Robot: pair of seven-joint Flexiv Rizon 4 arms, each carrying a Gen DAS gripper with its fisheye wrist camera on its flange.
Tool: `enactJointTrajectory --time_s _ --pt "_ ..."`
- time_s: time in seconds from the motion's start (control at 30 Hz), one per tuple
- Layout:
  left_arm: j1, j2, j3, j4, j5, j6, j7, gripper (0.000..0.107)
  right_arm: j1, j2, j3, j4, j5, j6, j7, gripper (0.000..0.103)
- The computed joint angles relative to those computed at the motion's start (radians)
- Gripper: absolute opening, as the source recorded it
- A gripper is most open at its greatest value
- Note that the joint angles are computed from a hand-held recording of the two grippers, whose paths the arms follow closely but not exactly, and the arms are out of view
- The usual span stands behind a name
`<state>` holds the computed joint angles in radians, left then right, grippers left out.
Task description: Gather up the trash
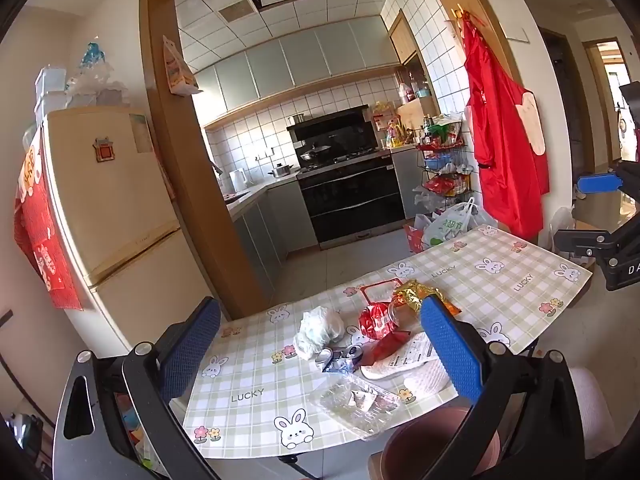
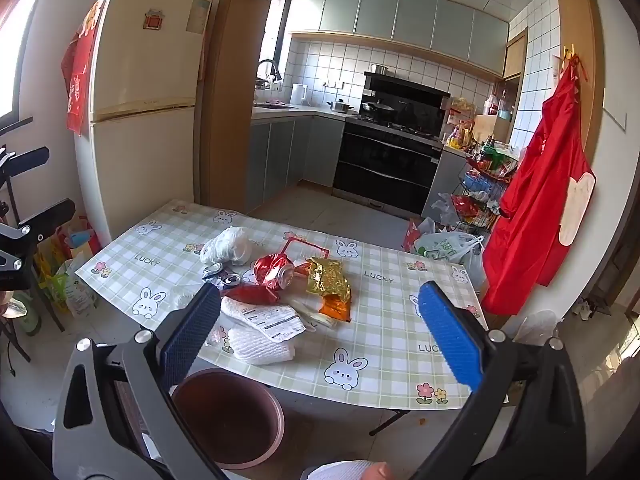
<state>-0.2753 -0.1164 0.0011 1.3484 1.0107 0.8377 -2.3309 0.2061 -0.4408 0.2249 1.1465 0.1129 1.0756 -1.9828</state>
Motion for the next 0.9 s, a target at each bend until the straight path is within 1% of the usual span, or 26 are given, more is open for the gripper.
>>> enactJointTrajectory --time_s 0.23,0.33,0.4,0.43,0.53,0.57,0.7,0.87,0.9 --pt "0.0 0.0 -0.002 0.0 -0.002 -0.006 0.011 0.098 -0.004 0.0 0.005 -0.004 0.011 0.0 -0.006 0.097" --pt "-0.008 -0.01 -0.008 -0.028 -0.003 -0.028 0.024 0.098 -0.002 0.001 0.003 -0.002 0.013 0.002 -0.003 0.098" --pt "-0.005 -0.011 -0.004 -0.035 -0.015 -0.025 0.038 0.098 -0.001 0.003 0.003 0.003 0.012 0.004 -0.003 0.097" --pt "-0.005 -0.013 -0.004 -0.042 -0.02 -0.025 0.045 0.098 -0.004 -0.006 0.003 -0.023 0.012 -0.013 -0.004 0.097" --pt "-0.015 -0.015 -0.001 -0.043 -0.005 -0.03 0.031 0.098 -0.004 -0.01 0.001 -0.034 0.011 -0.022 -0.005 0.098" --pt "-0.017 -0.014 0.001 -0.039 -0.001 -0.027 0.027 0.098 -0.002 -0.002 0.001 -0.012 0.014 -0.005 -0.003 0.097" --pt "-0.018 -0.013 0.003 -0.037 0.001 -0.025 0.024 0.098 -0.001 0.0 0.0 -0.009 0.013 -0.003 -0.002 0.097" --pt "-0.02 -0.006 0.002 -0.028 0.006 -0.025 0.021 0.098 -0.007 -0.009 0.002 -0.034 0.016 -0.018 -0.008 0.098" --pt "-0.019 -0.006 0.001 -0.028 0.006 -0.025 0.02 0.098 -0.005 -0.005 0.0 -0.024 0.015 -0.012 -0.005 0.097"
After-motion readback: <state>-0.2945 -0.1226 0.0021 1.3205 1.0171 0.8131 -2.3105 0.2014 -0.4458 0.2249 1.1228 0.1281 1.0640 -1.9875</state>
